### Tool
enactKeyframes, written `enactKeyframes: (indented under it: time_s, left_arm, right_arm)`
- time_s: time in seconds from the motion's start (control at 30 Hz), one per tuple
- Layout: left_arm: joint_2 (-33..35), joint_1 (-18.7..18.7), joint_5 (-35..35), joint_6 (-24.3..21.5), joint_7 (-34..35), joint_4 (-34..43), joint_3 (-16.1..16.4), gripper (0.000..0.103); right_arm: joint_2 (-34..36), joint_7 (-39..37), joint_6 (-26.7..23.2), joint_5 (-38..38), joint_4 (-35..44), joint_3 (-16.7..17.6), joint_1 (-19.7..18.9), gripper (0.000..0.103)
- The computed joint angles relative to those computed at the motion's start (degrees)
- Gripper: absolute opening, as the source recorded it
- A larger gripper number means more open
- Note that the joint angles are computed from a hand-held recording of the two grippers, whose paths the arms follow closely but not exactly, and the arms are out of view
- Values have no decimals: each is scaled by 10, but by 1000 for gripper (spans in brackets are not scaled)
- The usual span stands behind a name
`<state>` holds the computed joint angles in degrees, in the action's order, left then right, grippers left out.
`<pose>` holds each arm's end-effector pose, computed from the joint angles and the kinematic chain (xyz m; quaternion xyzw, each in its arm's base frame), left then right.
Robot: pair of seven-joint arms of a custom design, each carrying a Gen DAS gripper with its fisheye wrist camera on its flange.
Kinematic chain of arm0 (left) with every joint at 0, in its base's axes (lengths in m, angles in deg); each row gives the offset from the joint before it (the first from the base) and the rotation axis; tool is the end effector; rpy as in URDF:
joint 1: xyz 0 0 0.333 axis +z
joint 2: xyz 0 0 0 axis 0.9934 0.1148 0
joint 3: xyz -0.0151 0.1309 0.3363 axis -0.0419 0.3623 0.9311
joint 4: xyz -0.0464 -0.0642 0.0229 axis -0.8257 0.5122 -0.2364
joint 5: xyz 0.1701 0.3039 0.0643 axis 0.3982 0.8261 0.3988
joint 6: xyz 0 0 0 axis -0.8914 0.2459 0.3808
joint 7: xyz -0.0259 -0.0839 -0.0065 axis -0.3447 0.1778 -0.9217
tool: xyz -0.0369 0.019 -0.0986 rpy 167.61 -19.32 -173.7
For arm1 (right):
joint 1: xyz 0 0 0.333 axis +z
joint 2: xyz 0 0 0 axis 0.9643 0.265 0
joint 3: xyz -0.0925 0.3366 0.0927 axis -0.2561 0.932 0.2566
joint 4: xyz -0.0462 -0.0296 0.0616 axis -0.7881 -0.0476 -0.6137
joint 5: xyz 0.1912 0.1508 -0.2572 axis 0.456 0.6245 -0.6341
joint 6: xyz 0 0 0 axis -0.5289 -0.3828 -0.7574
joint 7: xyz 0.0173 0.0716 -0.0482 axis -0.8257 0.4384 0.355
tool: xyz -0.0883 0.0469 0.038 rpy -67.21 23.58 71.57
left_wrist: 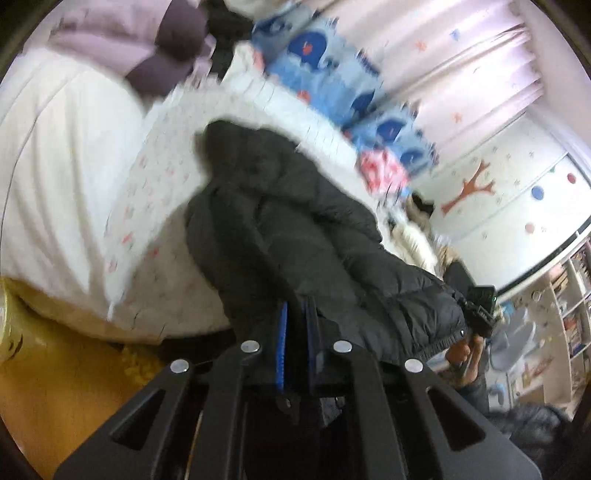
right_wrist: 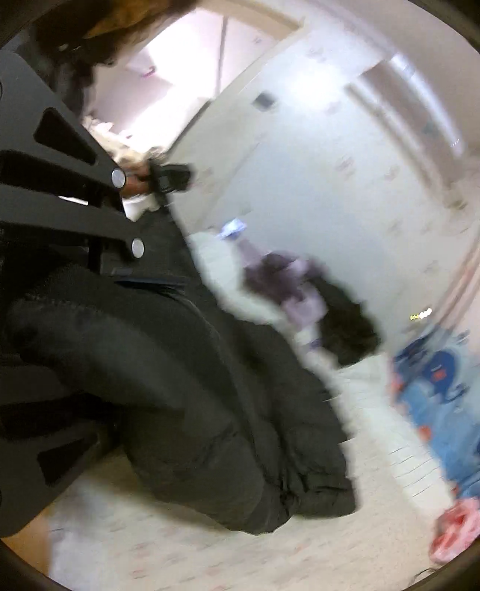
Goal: Fold large clothes
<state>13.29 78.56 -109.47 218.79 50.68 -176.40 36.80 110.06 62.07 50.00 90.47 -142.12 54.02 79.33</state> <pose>0.4923 -0.0537 0.5466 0.7046 -0.5397 0.4583 0.0473 0.7114 0.2275 0.5377 -0.6982 0.4403 0.2191 0.5202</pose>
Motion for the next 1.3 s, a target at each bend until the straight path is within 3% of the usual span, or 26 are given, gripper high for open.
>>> enactKeyframes:
  time_s: [0.07,0.13,0.3,0.43,0.53,0.63,0.7,0.73,0.77,0.83,0.93,1.0,1.17,1.3]
  left_arm:
    - [4,6,-14,-18,13,-19,8,26]
    - [9,14,-41,-21,36,-40,14,58]
    - [38,37,-104,-41,123,-44,13,91]
    - [93,53,-115,-53,133,-17,-1,93]
    - [131,71,-165,-132,200,1,-11,96]
    - [174,74,-159,-191,214,29,-30,96]
    - [183,76,-185,-193,231,33,-39,91]
    - [182,76,-203,-186,234,32,-42,74]
    - [178,76,-224,-174,230,28,-43,65]
    - [159,65,-236,-124,216,22,-44,40]
    - [102,33,-205,-11,180,22,-54,23]
    - [70,25,-219,4,196,23,-53,18]
    - [10,9,-217,-5,222,13,-41,16]
    - [12,9,-175,-41,189,-16,-25,16]
  right_arm:
    - [2,28,-22,-19,-29,-11,-3,49]
    - [-5,38,-17,-9,-70,-14,-10,57]
    - [-2,33,-7,29,-116,-17,-23,77]
    - [12,29,-27,42,-109,-12,-32,79]
    - [19,19,-26,62,-107,-6,-32,79]
    - [29,12,-18,79,-104,-2,-30,79]
    - [29,-16,-4,98,-110,5,-30,59]
    - [28,-26,5,102,-113,5,-26,30]
    - [24,-33,21,107,-118,4,-22,21]
    - [12,-60,48,125,-130,6,-17,14]
    - [-5,-98,66,166,-141,15,-19,9]
    - [-19,-130,60,209,-147,22,-28,9]
    - [-54,-188,9,266,-177,9,-43,9]
    - [-50,-161,-13,249,-201,-17,-39,9]
